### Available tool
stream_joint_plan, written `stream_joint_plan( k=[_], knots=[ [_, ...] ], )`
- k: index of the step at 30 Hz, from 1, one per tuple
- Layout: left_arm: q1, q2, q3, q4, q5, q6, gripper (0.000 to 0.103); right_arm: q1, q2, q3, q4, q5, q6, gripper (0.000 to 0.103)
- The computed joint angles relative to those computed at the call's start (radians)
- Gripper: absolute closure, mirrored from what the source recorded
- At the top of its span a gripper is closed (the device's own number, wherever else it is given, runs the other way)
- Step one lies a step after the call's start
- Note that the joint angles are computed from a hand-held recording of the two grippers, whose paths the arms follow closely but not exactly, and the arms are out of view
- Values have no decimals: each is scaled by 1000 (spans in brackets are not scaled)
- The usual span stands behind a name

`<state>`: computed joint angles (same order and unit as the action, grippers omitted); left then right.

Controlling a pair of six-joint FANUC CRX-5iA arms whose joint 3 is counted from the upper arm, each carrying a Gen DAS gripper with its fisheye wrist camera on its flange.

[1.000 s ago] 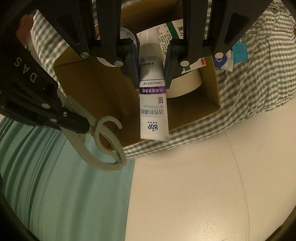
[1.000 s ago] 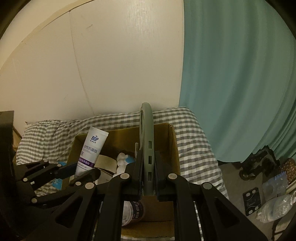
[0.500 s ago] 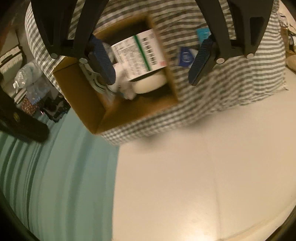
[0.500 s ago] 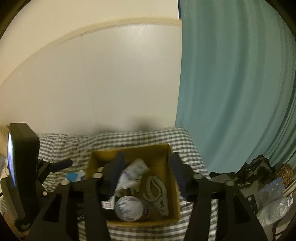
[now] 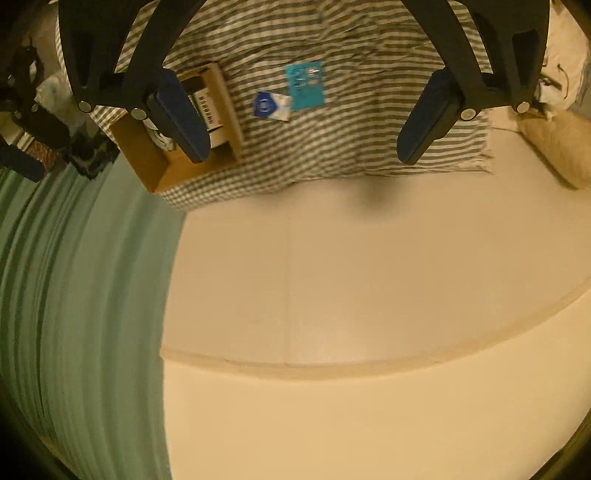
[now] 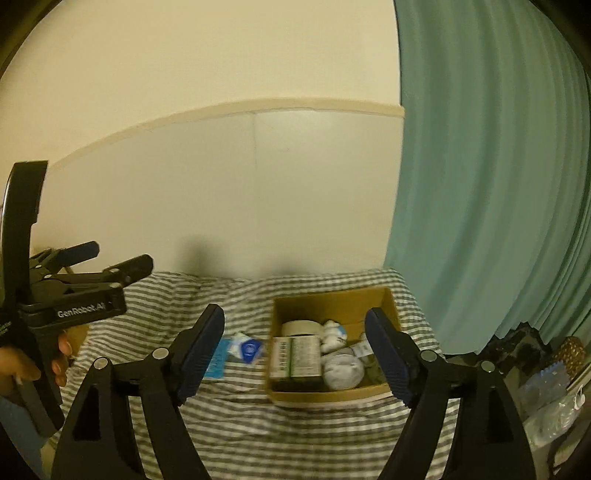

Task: Organize objects
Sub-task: 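Reach the right tool to the teal blister pack and grasp it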

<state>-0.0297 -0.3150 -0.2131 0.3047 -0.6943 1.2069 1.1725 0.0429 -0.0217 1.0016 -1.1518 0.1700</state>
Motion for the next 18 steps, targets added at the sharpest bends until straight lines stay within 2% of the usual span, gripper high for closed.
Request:
stream_joint_plan(
  k=[5, 10, 14, 18],
  knots=[
    [164, -110, -105, 155, -30, -152, 0, 75, 71, 122, 30, -55, 14, 21],
    [316, -158, -198, 261, -55, -278, 0, 107, 158, 216, 22, -51, 25, 17],
    [370, -148, -249, 261, -34, -315, 0, 96, 241, 284, -32, -27, 55, 17],
    [384, -96, -299, 242, 25, -318, 0, 59, 327, 329, -73, -4, 90, 17]
  ],
)
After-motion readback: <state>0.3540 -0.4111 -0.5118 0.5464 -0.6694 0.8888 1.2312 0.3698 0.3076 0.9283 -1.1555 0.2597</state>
